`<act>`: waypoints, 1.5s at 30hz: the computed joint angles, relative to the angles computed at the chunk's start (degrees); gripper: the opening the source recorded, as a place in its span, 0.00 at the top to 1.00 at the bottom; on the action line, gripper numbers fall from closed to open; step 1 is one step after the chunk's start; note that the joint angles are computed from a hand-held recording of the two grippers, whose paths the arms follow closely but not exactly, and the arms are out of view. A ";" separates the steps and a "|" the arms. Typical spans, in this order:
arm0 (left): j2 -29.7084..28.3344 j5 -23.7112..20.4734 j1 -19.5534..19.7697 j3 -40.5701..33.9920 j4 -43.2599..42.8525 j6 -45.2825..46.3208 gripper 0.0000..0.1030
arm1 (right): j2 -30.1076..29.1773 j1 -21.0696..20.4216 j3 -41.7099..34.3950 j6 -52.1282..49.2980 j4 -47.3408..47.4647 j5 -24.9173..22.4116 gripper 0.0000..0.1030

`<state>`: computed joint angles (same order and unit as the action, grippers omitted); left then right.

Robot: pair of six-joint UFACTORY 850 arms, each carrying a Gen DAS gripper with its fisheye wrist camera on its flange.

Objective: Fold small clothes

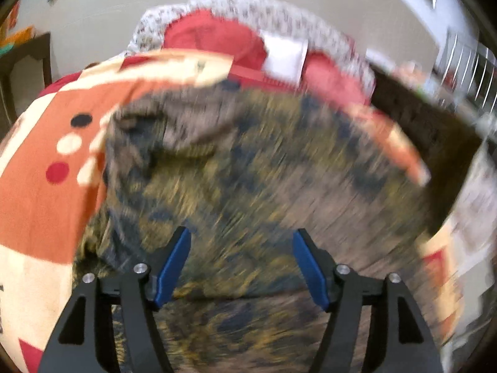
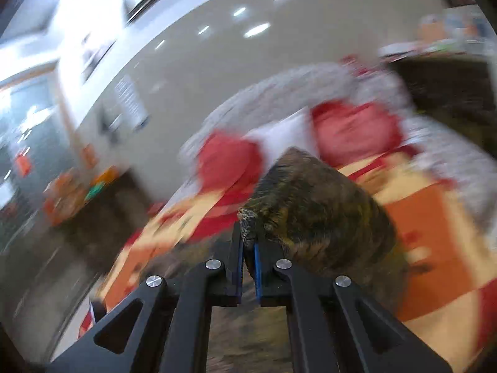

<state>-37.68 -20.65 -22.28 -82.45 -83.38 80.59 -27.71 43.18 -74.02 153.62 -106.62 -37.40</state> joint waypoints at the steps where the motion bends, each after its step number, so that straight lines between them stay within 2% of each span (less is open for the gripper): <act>1: 0.20 -2.26 0.27 -0.69 -0.25 -1.88 0.20 | -3.87 -0.07 -3.40 -0.27 -0.19 3.37 0.93; 3: -0.61 -5.33 0.28 -3.00 4.24 -8.24 0.20 | -10.13 -0.28 -8.61 -1.18 2.20 8.62 0.93; 4: -1.79 -8.23 0.15 -5.22 8.32 -13.24 0.20 | -12.87 -0.20 -11.00 -3.95 5.35 10.87 0.93; 6: -3.68 -12.14 -0.32 -8.47 12.99 -19.52 0.20 | -17.16 0.61 -14.73 -10.21 11.66 12.72 0.93; 8: -6.45 -17.51 -0.86 -12.62 17.24 -25.43 0.20 | -18.82 1.77 -15.87 -10.35 11.81 12.29 0.93; 10: -11.36 -26.30 -1.47 -19.38 20.76 -34.11 0.20 | -19.21 2.70 -15.74 -10.02 11.12 11.09 0.93; 13: -17.31 -33.34 -2.72 -27.83 24.91 -46.71 0.21 | -19.70 3.66 -16.48 -14.25 13.79 9.25 0.93; 16: -21.75 -36.53 -4.10 -34.90 29.34 -54.55 0.23 | -19.62 4.49 -16.48 -16.01 14.49 7.40 0.93; 18: -22.95 -36.21 -5.08 -37.31 32.12 -56.98 0.23 | -19.68 4.84 -17.09 -17.94 15.62 6.66 0.93; 21: -23.93 -36.77 -5.35 -38.95 31.61 -58.05 0.27 | -19.81 5.21 -17.80 -19.50 16.14 5.87 0.93; 22: -24.08 -37.06 -5.25 -39.05 31.03 -58.34 0.38 | -19.78 5.43 -17.85 -19.96 16.26 5.30 0.93; 23: -24.43 -37.75 -5.04 -39.22 30.28 -58.47 0.56 | -19.67 5.63 -17.76 -20.11 16.09 4.94 0.93; 25: -25.39 -38.97 -4.96 -40.36 30.42 -60.06 0.72 | -19.42 5.87 -17.40 -19.73 15.45 4.53 0.93; 29: -23.48 -36.61 -4.89 -37.08 29.93 -58.26 0.90 | -19.19 6.13 -17.00 -18.95 14.85 3.84 0.93; 31: -21.71 -34.61 -4.77 -34.26 29.41 -56.23 0.96 | -19.19 6.20 -16.90 -18.78 14.76 3.91 0.93; 34: -17.85 -30.05 -4.55 -28.80 28.82 -51.63 0.97 | -18.85 6.67 -16.41 -18.74 15.99 3.46 0.92; 36: -15.33 -26.84 -3.98 -25.69 28.77 -48.62 0.97 | -18.69 6.98 -16.59 -21.16 20.76 3.12 0.82; 38: -12.55 -23.33 -3.13 -22.62 29.38 -45.59 0.97 | -18.65 7.65 -16.51 -24.09 26.61 0.61 0.64; 42: -8.76 -19.02 -0.45 -19.38 30.40 -40.41 0.97 | -19.86 7.52 -17.76 -30.70 41.34 -4.64 0.62; 45: -7.68 -15.61 1.28 -18.90 33.29 -38.91 0.97 | -19.02 7.11 -15.28 -25.30 40.45 -3.49 0.62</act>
<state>-45.36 -36.27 -20.99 -101.35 -50.09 41.68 -46.73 50.30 -89.29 128.32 -66.17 -40.89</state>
